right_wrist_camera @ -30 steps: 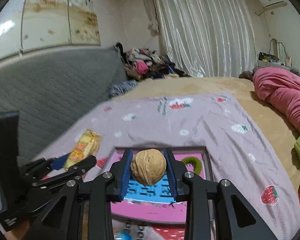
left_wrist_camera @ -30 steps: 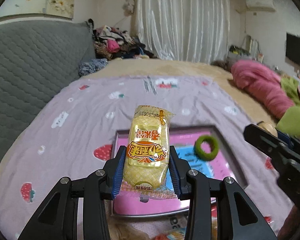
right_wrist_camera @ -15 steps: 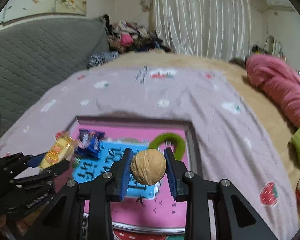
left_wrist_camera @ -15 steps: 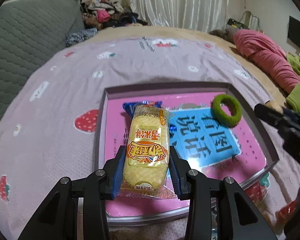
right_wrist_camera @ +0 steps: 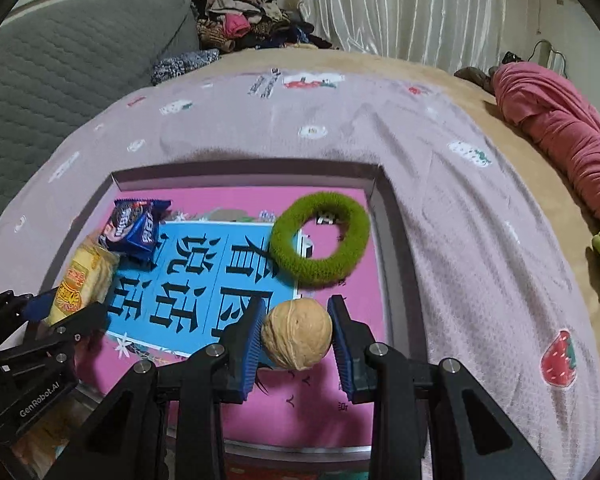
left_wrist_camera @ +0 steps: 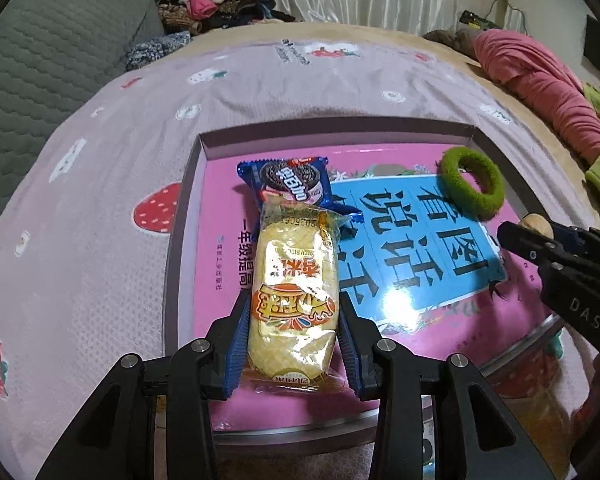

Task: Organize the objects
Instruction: 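Release yellow cake onto the book while right tool releases walnut, then withdraw both open tools from the tray toward the remaining items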

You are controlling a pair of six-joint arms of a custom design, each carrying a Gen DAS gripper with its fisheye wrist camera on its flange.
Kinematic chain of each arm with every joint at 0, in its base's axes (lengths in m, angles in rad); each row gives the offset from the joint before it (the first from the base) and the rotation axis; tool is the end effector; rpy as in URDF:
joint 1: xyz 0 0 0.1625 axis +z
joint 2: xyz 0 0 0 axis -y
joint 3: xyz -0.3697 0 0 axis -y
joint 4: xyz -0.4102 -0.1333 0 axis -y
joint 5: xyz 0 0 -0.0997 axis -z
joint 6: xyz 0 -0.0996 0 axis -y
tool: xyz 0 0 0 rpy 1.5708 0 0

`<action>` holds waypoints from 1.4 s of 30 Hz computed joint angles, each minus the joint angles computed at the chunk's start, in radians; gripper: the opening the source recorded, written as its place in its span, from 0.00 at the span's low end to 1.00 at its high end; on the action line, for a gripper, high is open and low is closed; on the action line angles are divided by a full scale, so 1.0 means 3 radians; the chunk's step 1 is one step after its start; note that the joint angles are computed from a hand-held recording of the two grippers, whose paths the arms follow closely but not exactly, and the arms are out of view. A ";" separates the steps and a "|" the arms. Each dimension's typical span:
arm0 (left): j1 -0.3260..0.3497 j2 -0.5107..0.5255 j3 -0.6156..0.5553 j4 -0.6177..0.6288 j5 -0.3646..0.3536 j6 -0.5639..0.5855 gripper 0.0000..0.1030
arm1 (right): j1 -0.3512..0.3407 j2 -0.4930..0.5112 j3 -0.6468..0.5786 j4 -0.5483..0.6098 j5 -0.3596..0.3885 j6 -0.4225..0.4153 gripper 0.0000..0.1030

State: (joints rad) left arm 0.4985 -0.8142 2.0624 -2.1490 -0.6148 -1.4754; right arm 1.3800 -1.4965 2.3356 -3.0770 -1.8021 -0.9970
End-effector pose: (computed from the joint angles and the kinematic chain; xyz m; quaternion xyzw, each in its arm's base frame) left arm -0.2718 -0.3924 -0.0646 -0.0197 0.8519 -0.3300 0.4063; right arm 0.0251 -0.4528 0.2115 0.3334 -0.8782 0.2085 0.2724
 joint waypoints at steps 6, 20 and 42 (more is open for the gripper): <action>0.0002 -0.0046 0.0072 -0.0152 -0.0015 0.0018 0.40 | -0.0006 0.0002 -0.0010 0.0060 -0.0012 0.0013 0.32; -0.0057 -0.0108 0.0115 -0.0143 0.0038 -0.0069 0.43 | -0.0026 -0.0159 0.0007 0.0210 0.0169 0.0092 0.34; -0.0336 -0.0235 -0.0070 0.1146 0.0135 -0.0953 0.79 | 0.0011 -0.0642 0.0177 0.0426 0.0470 0.0166 0.56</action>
State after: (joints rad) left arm 0.3977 -0.8846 2.0413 -1.8051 -0.5745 -1.7613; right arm 1.3831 -1.6890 2.3888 -2.9491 -1.6611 -0.9472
